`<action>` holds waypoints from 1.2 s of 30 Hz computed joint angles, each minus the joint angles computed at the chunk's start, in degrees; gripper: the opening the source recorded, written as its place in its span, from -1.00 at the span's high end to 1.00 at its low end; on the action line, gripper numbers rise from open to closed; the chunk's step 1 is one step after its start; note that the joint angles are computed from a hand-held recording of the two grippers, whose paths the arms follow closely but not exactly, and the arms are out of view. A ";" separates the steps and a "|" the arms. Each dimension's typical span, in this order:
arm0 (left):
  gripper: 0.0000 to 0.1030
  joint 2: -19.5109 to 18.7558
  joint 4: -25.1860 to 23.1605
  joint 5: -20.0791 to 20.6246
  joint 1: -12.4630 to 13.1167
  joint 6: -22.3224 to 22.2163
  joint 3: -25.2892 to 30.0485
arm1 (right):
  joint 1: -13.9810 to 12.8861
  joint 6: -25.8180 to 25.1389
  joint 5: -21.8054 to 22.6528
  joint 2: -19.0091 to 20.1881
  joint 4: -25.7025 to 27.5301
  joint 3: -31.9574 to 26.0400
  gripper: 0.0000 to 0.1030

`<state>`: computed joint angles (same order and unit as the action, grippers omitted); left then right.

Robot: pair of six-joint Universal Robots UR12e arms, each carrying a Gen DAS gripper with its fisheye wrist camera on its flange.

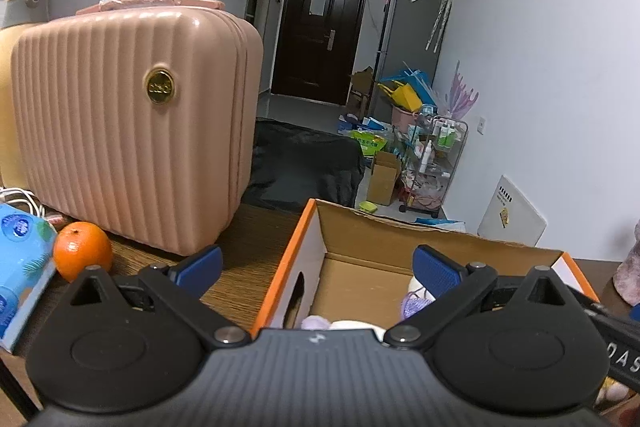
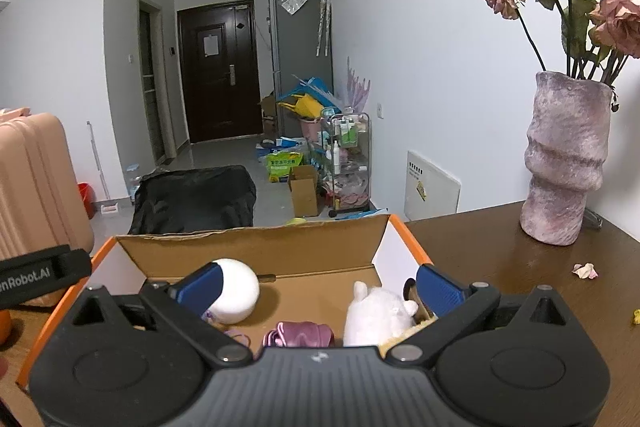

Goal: Organize soft objects
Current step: 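Open both tools to drop the round sponge and lilac pouch into the box, then move the right tool to the pink rectangular sponge and close on it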

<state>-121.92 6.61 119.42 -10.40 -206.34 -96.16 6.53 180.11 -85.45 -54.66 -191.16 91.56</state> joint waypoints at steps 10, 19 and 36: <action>-1.00 1.57 2.49 1.31 -0.81 2.08 -2.88 | -0.95 -3.63 3.43 -1.64 -7.17 4.36 -1.00; -1.00 3.27 4.57 1.76 -1.72 4.10 -6.32 | -1.98 -7.96 6.50 -4.20 -9.74 9.07 -1.00; -1.00 6.74 8.84 2.16 -3.82 6.09 -13.28 | -4.97 -11.75 11.72 -8.44 -13.76 17.87 -1.00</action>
<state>-115.18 15.45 121.59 -14.22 -200.25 -109.44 1.56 168.36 -73.73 -63.09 -204.92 109.43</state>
